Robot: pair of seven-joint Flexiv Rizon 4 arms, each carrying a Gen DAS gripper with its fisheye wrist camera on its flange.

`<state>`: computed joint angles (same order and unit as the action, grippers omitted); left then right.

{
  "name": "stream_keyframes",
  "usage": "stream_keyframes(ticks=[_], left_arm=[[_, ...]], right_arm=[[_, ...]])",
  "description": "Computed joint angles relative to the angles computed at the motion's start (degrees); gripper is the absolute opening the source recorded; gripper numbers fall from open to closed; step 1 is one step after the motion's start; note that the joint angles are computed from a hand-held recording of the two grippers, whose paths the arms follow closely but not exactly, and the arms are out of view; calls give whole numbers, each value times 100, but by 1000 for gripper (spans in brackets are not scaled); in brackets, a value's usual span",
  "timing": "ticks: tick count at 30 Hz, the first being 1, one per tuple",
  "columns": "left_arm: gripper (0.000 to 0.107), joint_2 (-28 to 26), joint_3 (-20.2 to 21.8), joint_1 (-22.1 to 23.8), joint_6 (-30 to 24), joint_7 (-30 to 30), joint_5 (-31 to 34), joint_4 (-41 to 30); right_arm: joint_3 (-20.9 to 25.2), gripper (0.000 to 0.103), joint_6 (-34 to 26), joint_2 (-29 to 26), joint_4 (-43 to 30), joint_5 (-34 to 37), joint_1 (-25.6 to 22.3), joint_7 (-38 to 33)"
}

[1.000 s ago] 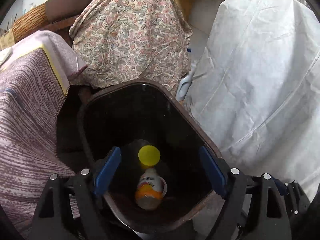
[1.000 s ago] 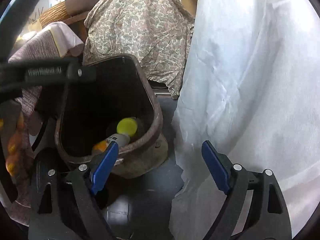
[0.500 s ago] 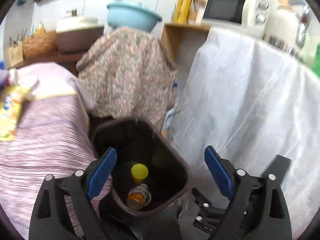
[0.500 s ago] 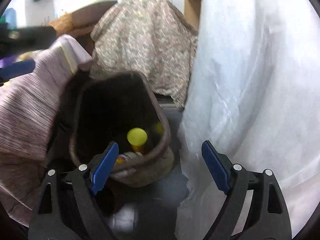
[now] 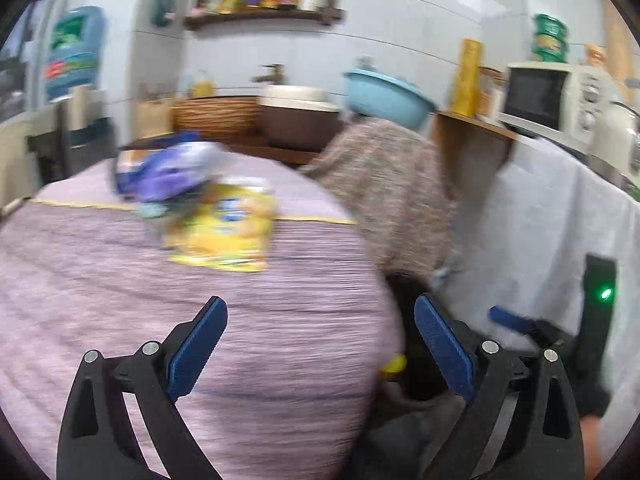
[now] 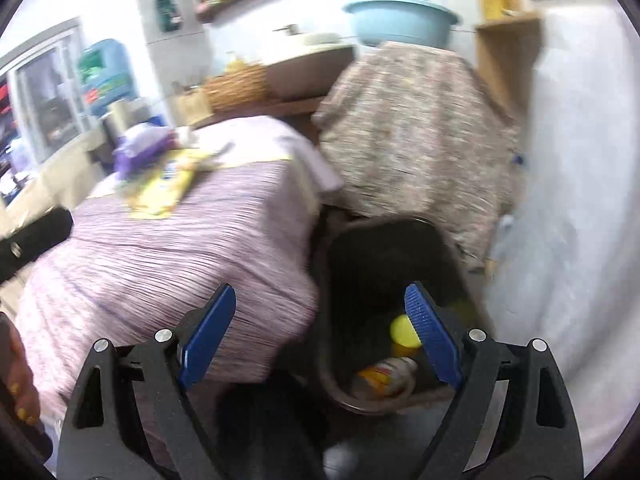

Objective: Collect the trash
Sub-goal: 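Move both tools back to the table toward the snack bags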

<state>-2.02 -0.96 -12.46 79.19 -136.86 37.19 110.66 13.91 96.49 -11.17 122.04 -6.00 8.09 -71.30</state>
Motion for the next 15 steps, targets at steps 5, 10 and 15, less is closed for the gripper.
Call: stream_keyframes(ticks=[5,10,15], left_arm=[[93,518,157,374,-319,-221,-4,508],[93,950,69,859,-455,-304,41,921],[93,1246,-100,1217,-486,-106,-91,1194]], right_arm=[[1689,86,-584,-524,-978,520,-926,-1142],[2434,86,-1377,-996,-1943,1087,-1140,-1907],[2093,86,-1887,-1324,-2766,1076,-492,-2026]])
